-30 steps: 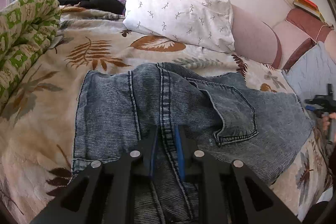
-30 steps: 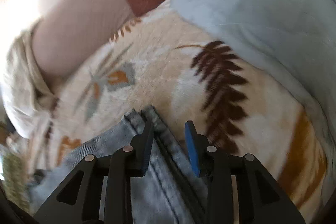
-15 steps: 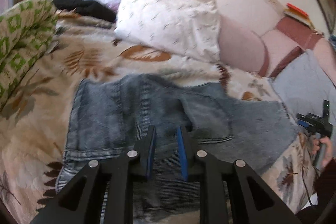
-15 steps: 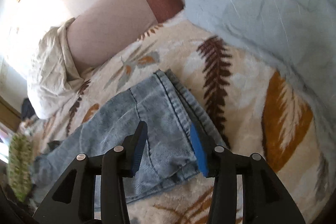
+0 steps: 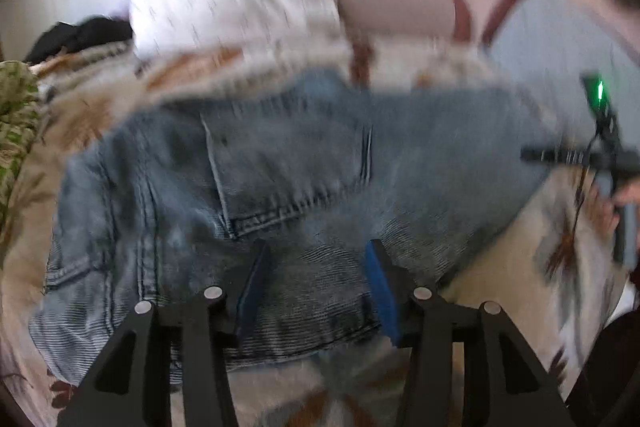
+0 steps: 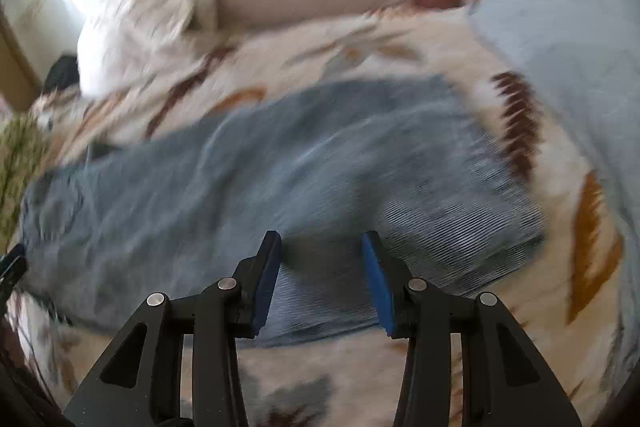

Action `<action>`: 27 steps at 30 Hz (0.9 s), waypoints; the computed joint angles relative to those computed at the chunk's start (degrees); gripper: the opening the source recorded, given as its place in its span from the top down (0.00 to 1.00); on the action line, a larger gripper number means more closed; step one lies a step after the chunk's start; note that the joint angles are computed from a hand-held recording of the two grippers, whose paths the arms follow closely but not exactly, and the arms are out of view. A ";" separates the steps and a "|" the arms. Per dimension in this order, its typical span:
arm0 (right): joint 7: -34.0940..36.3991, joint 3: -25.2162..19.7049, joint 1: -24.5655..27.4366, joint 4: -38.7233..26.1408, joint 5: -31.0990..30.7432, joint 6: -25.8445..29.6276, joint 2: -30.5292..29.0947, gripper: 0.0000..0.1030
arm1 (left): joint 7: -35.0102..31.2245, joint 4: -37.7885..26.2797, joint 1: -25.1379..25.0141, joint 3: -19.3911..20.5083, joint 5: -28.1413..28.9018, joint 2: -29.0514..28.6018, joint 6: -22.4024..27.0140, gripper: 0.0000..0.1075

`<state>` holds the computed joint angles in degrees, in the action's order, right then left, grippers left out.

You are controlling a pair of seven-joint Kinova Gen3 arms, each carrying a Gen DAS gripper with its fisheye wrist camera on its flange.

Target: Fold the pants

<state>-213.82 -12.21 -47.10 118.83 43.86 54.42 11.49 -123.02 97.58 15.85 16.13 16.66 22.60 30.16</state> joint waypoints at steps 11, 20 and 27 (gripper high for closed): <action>7.13 0.93 -3.06 -5.46 -6.75 4.72 4.10 0.55 | -3.11 1.77 -0.23 0.26 0.61 -0.99 0.25 0.54; 2.16 2.26 -3.11 -3.34 1.80 -3.76 -3.66 0.53 | -14.09 2.81 -8.75 6.46 12.80 -1.30 0.24 0.52; 10.21 1.63 6.63 -12.14 9.90 -17.61 0.75 0.45 | -18.88 3.79 -8.54 5.66 21.64 -2.40 -2.21 0.37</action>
<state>-203.61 -10.59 -40.47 106.68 53.76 36.81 12.23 -141.90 101.36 7.31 21.79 38.30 20.19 27.96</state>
